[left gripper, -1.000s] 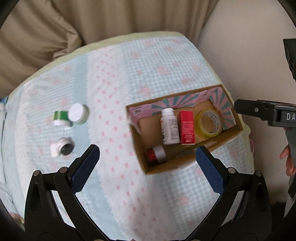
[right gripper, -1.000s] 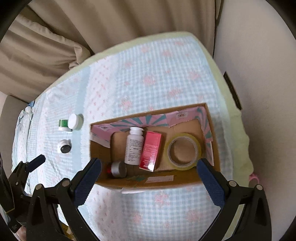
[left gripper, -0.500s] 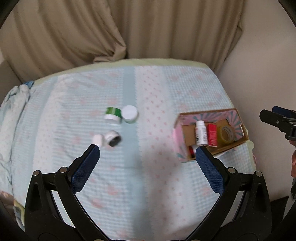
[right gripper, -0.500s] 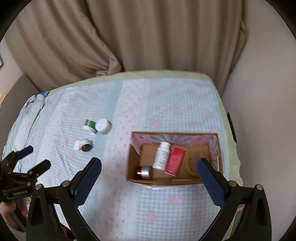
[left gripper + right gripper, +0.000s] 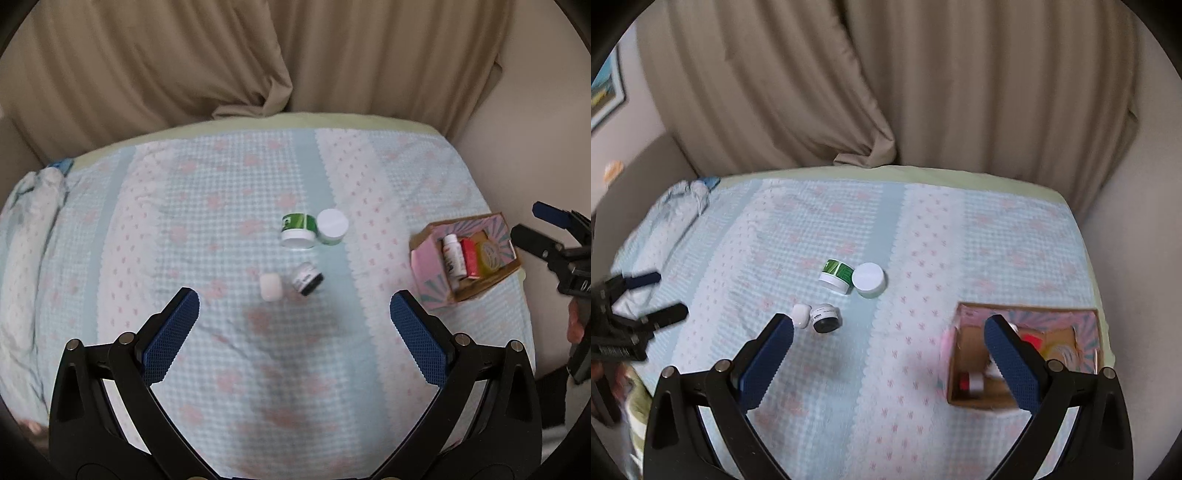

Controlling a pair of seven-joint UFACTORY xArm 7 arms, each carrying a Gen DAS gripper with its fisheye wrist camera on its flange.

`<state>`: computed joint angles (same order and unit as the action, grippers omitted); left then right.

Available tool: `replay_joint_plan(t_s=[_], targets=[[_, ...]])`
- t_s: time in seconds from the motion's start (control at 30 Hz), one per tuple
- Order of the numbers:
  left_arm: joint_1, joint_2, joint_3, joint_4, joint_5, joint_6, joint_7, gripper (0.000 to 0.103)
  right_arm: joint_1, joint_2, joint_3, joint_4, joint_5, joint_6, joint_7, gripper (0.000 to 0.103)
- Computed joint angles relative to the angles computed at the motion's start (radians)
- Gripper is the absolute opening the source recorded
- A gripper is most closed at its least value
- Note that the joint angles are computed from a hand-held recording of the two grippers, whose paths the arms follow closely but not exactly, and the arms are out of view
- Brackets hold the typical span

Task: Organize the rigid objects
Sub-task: 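Withdraw both tools and move toward the green-labelled and white-lidded jars, then grasp the green-labelled jar with left tool while right tool grasps the white-lidded jar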

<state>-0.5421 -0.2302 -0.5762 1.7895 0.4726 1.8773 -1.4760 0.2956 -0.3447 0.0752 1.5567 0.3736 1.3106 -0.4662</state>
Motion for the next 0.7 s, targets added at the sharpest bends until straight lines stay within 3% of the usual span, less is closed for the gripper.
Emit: replay_joint_plan(t_s=[0.07,0.17,0.37,0.5,0.7], targets=[[0.001,-0.140,0.125,-0.190,-0.102,-0.142,0.081,0.103,0.011,-0.007,0.035,-0.046,-0.021,-0.054,-0.002,0.103],[0.015,-0.237,0.233,-0.365,-0.188,-0.286,0.183,0.103,0.041,0.000,0.072,-0.109,-0.046,-0.135,-0.023,0.103],[0.059,-0.261,0.394,-0.595,-0.331,-0.576,0.370,0.103,0.105,0.084,0.113,-0.191,-0.094,-0.252,-0.127,0.103],[0.106,-0.187,0.448,-0.663,-0.412,-0.718,0.479,0.103,0.126,0.178,0.123,-0.197,-0.125,-0.295,-0.200,0.103],[0.187,-0.060,0.465,-0.742,-0.527,-0.894,0.574,0.103,0.135,0.391,0.137,-0.121,-0.148,-0.363,-0.279,0.103]])
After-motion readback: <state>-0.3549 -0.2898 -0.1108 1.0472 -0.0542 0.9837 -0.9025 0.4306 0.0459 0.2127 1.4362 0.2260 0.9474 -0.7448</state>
